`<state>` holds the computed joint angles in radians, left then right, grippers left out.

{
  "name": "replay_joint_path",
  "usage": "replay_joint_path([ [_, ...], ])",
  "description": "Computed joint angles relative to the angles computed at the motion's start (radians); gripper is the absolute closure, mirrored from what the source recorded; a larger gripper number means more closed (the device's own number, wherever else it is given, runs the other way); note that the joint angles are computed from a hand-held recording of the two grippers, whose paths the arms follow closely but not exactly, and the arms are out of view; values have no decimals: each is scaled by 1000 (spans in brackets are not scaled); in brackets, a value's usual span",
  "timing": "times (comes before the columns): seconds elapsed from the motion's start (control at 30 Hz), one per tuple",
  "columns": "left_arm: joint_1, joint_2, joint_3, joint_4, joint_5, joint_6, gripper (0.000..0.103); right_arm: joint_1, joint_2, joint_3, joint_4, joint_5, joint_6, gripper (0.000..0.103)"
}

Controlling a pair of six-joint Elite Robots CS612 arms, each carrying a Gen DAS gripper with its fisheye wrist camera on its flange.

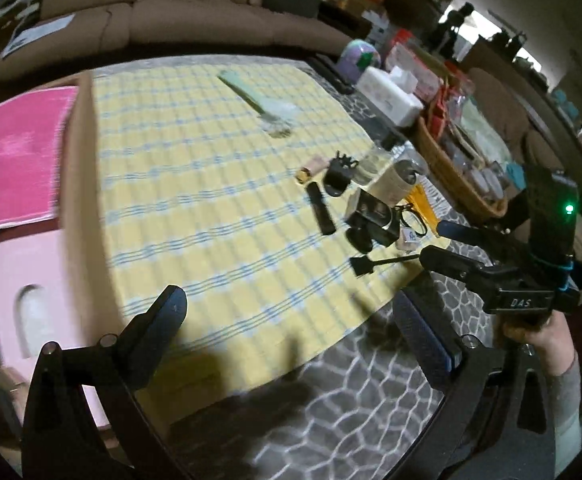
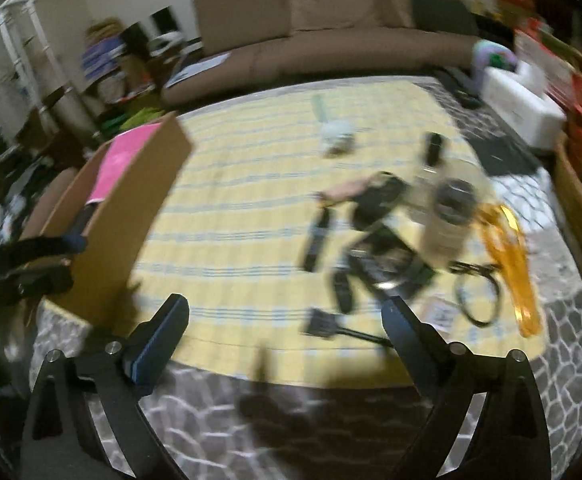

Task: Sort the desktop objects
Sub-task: 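Move both tools back over the table, then grasp the black lipstick tube with the left gripper while the right grasps the black comb brush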

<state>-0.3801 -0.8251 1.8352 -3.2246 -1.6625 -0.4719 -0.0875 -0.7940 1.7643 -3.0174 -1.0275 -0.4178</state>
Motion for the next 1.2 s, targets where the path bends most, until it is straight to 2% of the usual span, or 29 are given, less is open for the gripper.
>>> replay_joint_path([
  [0.23, -24, 82, -132, 104, 47, -6, 3, -33, 26, -15, -34, 6, 40, 4],
  [0.3, -31, 109, -183, 153, 75, 3, 20, -35, 34, -22, -37, -7, 31, 4],
  [0.37, -34, 136, -234, 202, 85, 8, 25, -36, 39, -26, -28, -18, 25, 4],
  [0.43, -35, 165, -286, 249, 90, 10, 26, -38, 41, -31, -10, -41, 13, 4],
  [0.5, -35, 189, -325, 278, 89, 11, 34, -41, 39, -27, 0, -45, -13, 5],
  [0.57, -38, 209, -363, 321, 103, 22, 43, -44, 35, -22, 19, -40, -50, 16],
  [0.7, -39, 235, -403, 376, 105, 28, 44, -45, 38, -24, 64, -11, -130, 35],
  [0.77, -43, 241, -406, 375, 122, 38, 44, -41, 42, -32, 111, 7, -191, 43],
  [0.87, -47, 243, -411, 383, 140, 54, 44, -26, 47, -42, 142, -21, -263, 48],
  [1.07, -54, 249, -417, 377, 172, 96, 44, -2, 70, -73, 155, -78, -353, 50],
  [1.13, -61, 248, -414, 383, 213, 126, 54, 6, 76, -75, 152, -110, -373, 53],
  [1.2, -60, 245, -408, 377, 227, 144, 71, 12, 82, -80, 156, -144, -390, 57],
])
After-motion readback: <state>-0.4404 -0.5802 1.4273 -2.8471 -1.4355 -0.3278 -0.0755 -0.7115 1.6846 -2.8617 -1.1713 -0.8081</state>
